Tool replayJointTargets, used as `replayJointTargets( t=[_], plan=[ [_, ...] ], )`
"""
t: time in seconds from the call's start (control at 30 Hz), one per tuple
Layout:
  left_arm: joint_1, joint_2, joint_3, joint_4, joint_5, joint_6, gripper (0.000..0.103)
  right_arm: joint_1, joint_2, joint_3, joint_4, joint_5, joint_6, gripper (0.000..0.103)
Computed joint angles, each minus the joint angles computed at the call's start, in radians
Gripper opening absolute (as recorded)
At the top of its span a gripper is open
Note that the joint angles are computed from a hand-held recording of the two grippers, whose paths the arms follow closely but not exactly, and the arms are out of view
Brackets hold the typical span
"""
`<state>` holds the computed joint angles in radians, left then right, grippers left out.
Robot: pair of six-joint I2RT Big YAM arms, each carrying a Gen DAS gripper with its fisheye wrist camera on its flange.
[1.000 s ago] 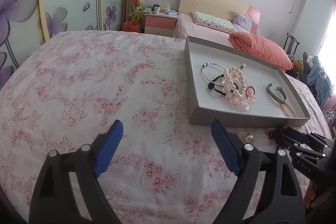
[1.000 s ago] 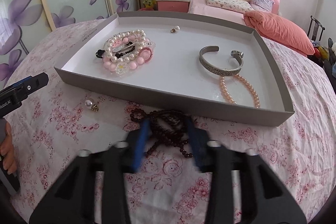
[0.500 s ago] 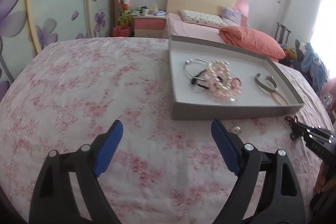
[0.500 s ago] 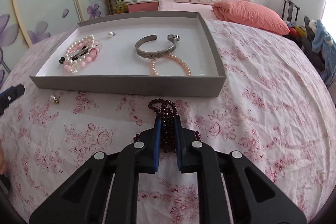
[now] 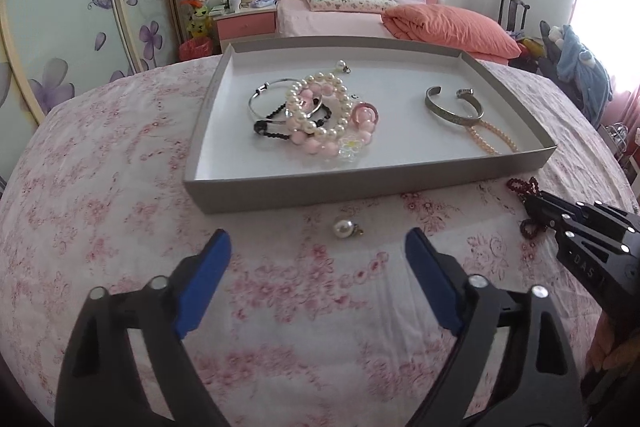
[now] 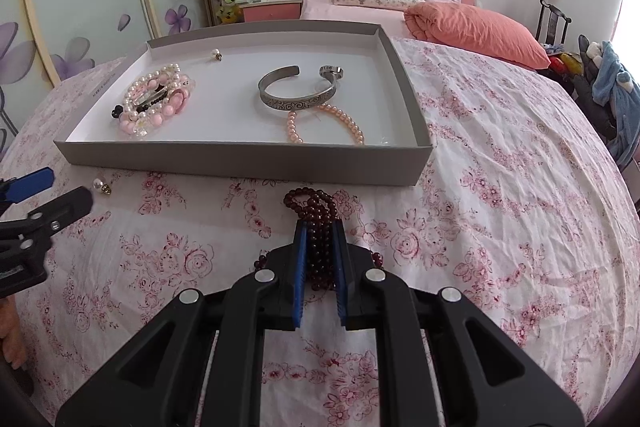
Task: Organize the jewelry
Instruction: 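Grasp the pearl stud earring with the left tool while the right tool holds the necklace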
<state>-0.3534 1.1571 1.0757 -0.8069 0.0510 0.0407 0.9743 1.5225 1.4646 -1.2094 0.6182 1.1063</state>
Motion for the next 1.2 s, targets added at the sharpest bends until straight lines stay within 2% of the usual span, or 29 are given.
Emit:
replayJointTargets(
  t=[0.23,0.53,0.57,0.8,0.93,1.1,1.2],
  plan=[
    [-0.031,0.054,0.032,-0.023,-0.027,-0.039,0.055,-0.001,-0.007,-0.010,0.015,-0.006,0.001,0.013],
    [-0.055,0.063,0.027,0.002,-0.074,-0.044,0.024,-0.001,-0.011,-0.013,0.017,-0.006,0.000,0.014],
    [-0.055,0.062,0.026,0.004,-0.075,-0.042,0.017,-0.001,-0.011,-0.014,0.018,-0.007,0.000,0.014],
    [-0.010,0.039,0.015,-0.018,-0.048,-0.036,0.017,-0.001,-0.010,-0.013,0.022,-0.008,-0.004,0.014],
    [0.034,0.004,-0.011,-0.028,-0.028,-0.003,0.017,0.000,-0.007,-0.011,0.049,-0.020,-0.055,0.014],
    [0.055,-0.026,-0.048,0.010,-0.026,0.021,0.018,0.002,0.005,0.004,0.042,-0.018,-0.075,0.013],
    [0.056,-0.026,-0.048,0.009,-0.024,0.020,0.018,-0.001,0.002,0.000,0.048,-0.021,-0.076,0.013]
  ],
)
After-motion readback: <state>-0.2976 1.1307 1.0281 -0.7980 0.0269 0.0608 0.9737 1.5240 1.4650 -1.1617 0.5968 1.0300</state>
